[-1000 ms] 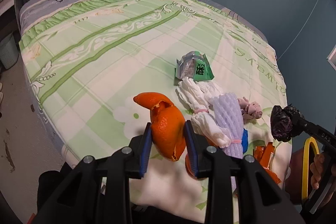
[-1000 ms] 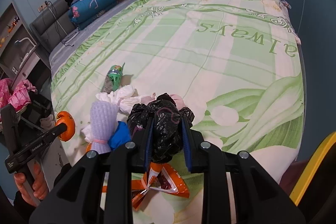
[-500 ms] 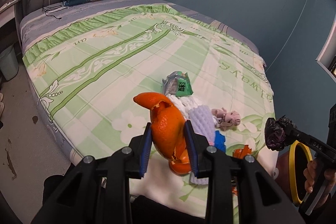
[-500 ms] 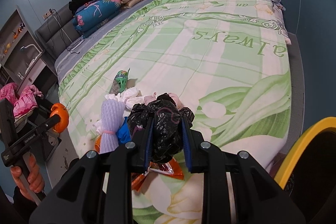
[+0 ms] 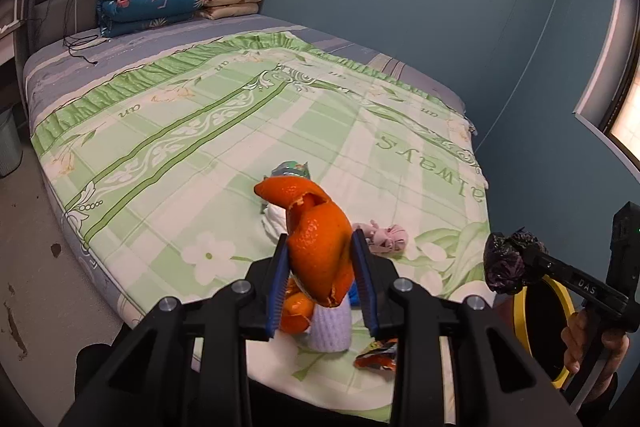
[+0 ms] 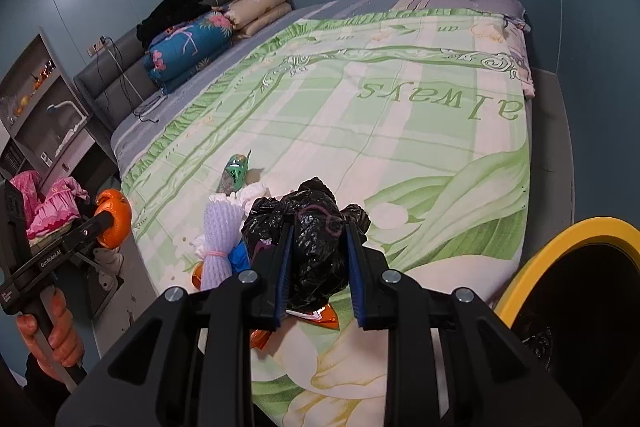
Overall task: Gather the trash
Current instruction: 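Lift and carry the orange peel and black bag over the yellow bin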
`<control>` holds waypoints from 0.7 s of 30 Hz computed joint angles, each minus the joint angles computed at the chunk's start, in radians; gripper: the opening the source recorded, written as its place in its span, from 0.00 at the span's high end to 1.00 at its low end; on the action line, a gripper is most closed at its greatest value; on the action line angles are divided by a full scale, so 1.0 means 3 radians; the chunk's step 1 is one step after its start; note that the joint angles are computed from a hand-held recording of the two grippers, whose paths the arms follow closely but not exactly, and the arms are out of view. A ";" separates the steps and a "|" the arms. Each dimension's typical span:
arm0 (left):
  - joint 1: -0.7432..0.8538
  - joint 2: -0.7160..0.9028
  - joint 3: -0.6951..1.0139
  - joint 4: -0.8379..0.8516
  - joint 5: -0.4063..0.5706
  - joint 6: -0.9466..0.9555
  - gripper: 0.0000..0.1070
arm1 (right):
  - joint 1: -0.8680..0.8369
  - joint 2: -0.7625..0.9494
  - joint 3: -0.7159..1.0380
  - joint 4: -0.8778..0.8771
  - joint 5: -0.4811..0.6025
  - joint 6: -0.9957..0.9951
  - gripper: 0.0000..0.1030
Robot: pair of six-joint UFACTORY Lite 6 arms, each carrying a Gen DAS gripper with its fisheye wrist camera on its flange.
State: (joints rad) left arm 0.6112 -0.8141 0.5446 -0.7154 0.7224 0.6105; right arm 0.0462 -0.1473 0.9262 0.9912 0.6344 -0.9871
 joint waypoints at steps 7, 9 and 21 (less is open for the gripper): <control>-0.0669 -0.0226 0.0113 0.0543 -0.0152 -0.0856 0.73 | -0.0324 -0.0214 -0.0033 0.0078 0.0263 -0.0134 0.77; -0.0876 -0.0230 0.0158 0.0718 -0.0218 -0.1110 0.73 | -0.0416 -0.0262 -0.0034 0.0084 0.0330 -0.0157 0.77; -0.2569 0.0011 0.0430 0.2614 -0.0619 -0.3477 0.73 | -0.1049 -0.0347 0.0015 0.0230 0.0670 -0.0413 0.77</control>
